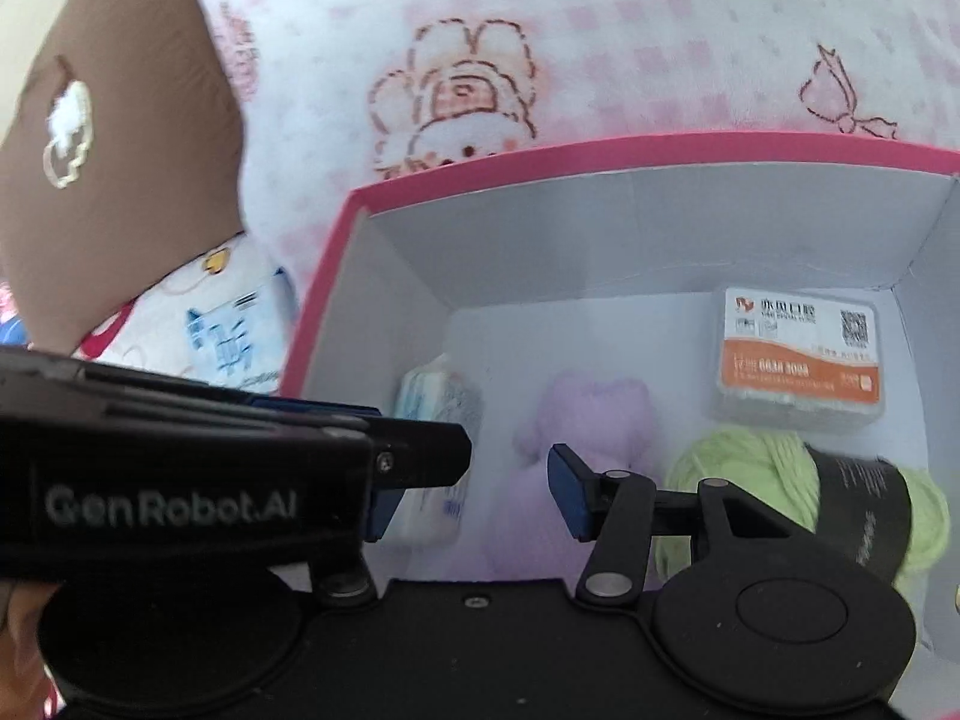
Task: Organize objects
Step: 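Lower the tissue pack into the pink box and open the left gripper, then raise the left tool out of the box and move toward the orange sponge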
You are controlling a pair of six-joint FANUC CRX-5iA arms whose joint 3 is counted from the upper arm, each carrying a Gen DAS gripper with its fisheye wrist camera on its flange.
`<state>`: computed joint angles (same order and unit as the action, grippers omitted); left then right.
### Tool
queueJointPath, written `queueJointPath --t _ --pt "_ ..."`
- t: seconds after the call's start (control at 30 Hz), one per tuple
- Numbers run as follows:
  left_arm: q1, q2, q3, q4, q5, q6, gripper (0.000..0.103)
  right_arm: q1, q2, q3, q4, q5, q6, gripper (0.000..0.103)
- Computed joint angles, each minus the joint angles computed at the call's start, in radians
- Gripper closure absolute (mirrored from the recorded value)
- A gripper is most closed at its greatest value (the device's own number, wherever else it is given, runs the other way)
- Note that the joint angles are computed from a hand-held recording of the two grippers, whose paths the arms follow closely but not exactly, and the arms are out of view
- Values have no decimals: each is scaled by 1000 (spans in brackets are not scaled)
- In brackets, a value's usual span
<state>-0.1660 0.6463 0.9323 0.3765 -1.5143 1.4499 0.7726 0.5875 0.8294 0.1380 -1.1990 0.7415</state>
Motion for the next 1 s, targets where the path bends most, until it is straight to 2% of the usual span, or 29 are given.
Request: queueJointPath --t 0.23,0.57,0.77,0.9,0.93,1.0 --pt "18 -127 -167 38 78 -79 73 39 -85 -80 44 -4 16 46" --pt "28 -239 -273 55 87 -166 73 102 -158 -122 117 -61 37 46" --pt "44 -292 -312 80 61 -195 67 146 -173 -100 160 -137 51 46" --pt "57 -356 -382 103 84 -246 62 170 -188 -98 180 -178 29 45" --pt "61 -376 -402 106 97 -250 61 182 -199 -113 195 -180 17 43" --pt "64 -400 -423 102 104 -258 56 205 -245 -181 226 -146 -35 35"
